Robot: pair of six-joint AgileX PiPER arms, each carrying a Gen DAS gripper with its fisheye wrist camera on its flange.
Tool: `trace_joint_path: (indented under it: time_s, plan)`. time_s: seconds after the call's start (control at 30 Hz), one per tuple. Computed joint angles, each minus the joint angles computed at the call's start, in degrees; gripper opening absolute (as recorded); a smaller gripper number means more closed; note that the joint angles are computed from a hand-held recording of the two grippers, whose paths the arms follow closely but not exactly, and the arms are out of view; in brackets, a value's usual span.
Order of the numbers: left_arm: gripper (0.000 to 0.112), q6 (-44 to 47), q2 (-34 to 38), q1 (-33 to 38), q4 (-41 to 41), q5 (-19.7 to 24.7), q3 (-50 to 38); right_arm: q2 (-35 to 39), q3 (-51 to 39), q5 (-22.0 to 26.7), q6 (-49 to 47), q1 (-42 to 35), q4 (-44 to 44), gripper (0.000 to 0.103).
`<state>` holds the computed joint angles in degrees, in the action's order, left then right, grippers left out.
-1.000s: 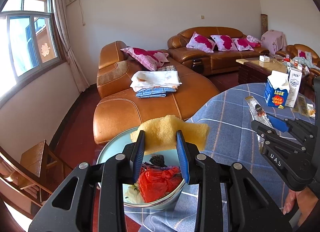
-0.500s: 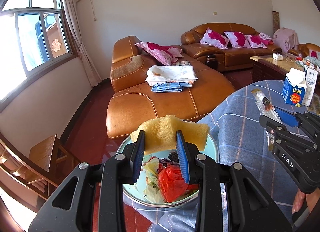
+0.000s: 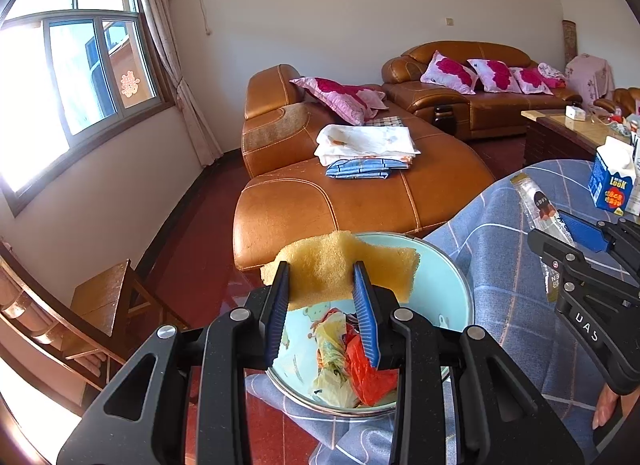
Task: Collect trash
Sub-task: 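Hold the yellow sponge and wrapper above the bin opening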
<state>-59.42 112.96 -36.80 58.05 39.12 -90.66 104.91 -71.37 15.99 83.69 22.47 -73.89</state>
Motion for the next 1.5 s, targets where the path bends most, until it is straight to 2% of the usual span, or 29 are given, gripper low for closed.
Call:
trace_joint_path:
  time_s: [0.53,1.5]
  plan:
    - [0.032,-1.3,1.0,1.2,1.0,3.0,-0.4,2.1,-2.5,-1.0,-4.1,2.0,0.7,0.031]
    - [0.033,-4.6,1.5,1.9,3.6,4.7,0.1,4.0,-4.8,-1.6,-6.0,4.0,-0.8,0.031]
